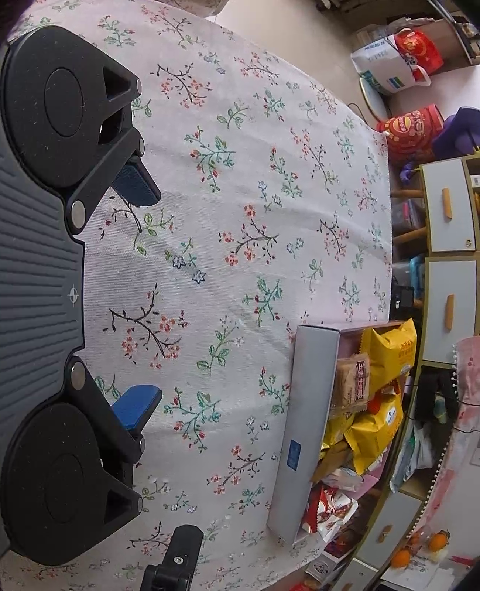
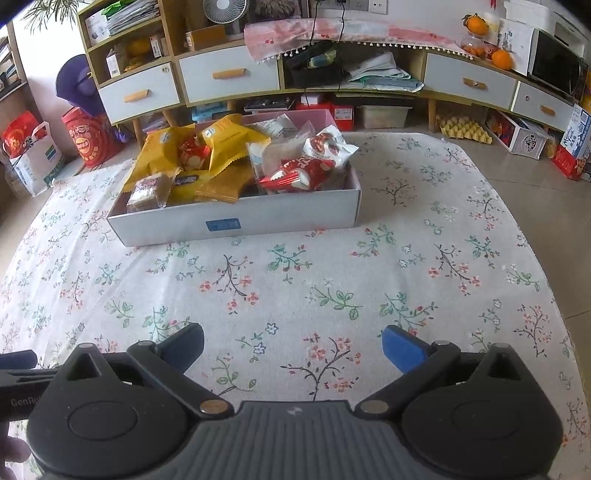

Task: Organize snacks

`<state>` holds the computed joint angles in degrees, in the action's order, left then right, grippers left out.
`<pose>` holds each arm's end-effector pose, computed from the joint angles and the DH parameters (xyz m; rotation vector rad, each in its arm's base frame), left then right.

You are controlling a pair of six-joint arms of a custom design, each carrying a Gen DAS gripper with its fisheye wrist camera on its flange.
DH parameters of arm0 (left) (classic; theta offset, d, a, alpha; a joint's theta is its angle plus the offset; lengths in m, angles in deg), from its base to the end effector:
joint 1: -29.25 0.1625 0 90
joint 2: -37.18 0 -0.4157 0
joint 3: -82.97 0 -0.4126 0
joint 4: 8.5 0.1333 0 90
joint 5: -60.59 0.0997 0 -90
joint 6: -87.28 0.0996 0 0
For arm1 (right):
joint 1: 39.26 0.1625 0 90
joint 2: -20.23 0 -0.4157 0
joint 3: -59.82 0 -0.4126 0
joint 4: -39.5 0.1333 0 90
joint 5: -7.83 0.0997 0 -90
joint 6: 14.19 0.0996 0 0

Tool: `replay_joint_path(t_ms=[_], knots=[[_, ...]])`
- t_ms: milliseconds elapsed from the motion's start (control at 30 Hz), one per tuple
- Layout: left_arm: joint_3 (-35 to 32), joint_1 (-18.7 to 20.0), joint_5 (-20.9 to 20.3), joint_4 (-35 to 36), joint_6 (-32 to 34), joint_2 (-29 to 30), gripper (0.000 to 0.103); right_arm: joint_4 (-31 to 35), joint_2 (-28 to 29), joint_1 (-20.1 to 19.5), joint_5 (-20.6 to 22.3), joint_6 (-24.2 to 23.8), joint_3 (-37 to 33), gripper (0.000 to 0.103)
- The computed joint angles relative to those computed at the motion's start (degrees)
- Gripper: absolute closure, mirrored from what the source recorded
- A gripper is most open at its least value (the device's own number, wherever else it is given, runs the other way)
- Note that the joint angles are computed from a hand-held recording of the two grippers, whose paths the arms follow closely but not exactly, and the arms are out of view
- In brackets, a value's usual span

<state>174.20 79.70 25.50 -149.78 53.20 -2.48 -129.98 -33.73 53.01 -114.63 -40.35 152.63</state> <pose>-0.2647 -0.6579 0.0468 0.1116 2.2735 -0.7041 0.1074 -0.6926 0.2410 0.3330 -2.3505 0.7127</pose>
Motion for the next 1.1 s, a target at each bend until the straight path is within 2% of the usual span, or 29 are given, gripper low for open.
replay_joint_path(t_ms=[767,1100], knots=[[1.4,-1.4,0.1,-4.0,2.7,-0.5,0.000,-2.1,-1.1,0.9,0.4,-2.0,1.6,0.013],[1.5,-1.6,0.1,-3.7,2.6,-0.5,0.000,-2.5,-1.3,0.9,0.2,-1.6,1.8,0.013]])
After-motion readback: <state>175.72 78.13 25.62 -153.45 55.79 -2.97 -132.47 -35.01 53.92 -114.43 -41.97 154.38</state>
